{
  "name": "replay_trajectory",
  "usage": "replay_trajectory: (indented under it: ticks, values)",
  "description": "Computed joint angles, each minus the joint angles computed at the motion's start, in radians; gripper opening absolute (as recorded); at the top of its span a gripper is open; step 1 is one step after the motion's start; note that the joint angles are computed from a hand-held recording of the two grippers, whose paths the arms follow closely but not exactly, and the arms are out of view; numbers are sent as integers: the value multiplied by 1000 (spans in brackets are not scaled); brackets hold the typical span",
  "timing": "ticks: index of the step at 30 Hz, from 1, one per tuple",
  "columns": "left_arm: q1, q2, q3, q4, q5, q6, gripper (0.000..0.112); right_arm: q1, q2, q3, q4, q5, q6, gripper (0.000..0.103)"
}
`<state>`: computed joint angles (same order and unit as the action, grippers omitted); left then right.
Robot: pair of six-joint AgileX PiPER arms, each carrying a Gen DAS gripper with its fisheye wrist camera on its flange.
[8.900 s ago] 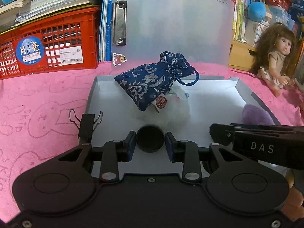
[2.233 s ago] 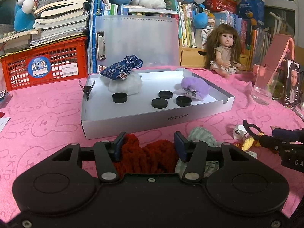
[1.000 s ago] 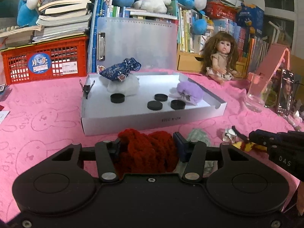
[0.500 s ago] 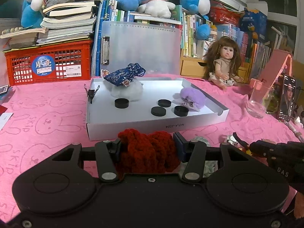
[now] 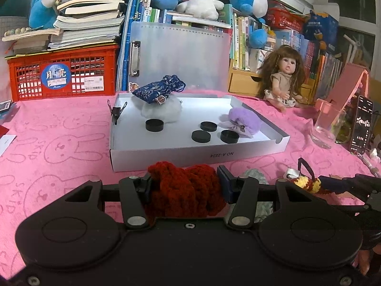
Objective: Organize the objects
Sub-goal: 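Lift red pouch with left gripper while right gripper lifts knitted strip, then carry red pouch over white box with left gripper while right gripper carries strip there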
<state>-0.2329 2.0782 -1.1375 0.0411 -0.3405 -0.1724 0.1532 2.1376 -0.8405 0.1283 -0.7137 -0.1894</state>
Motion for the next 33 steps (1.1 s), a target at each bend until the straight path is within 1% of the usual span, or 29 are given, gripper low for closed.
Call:
replay_trajectory:
  ticks: [2, 3, 5, 6, 7, 11, 15, 19, 27, 33]
  values:
    - [1, -2, 1, -1, -1, 0, 49, -8, -2, -9, -19, 20, 30, 67]
    - [0, -3, 0, -6, 0, 5, 49, -13, -4, -10, -27, 26, 42, 61]
    - [1, -3, 0, -8, -1, 7, 49, -12, -7, -8, -17, 28, 39, 38]
    - [1, -3, -1, -11, 0, 9, 49, -4, -10, -5, 21, 22, 11, 33]
    - [1, -2, -2, -14, 1, 10, 49, -4, -13, -3, 30, 19, 3, 33]
    - [2, -2, -5, -16, 3, 9, 49, -25, -32, 23, -24, -10, 71, 30]
    - [3, -1, -11, -5, 6, -4, 49, -29, -53, 46, -36, -45, 93, 30]
    - [8, 0, -33, 15, 18, -31, 49, -30, -70, 44, -51, -54, 107, 30]
    - [20, 13, -87, 49, 43, -79, 49, -48, -86, -5, -114, -8, 171, 30]
    - [26, 40, -150, 83, 74, -127, 49, -48, -78, -69, -161, 46, 218, 30]
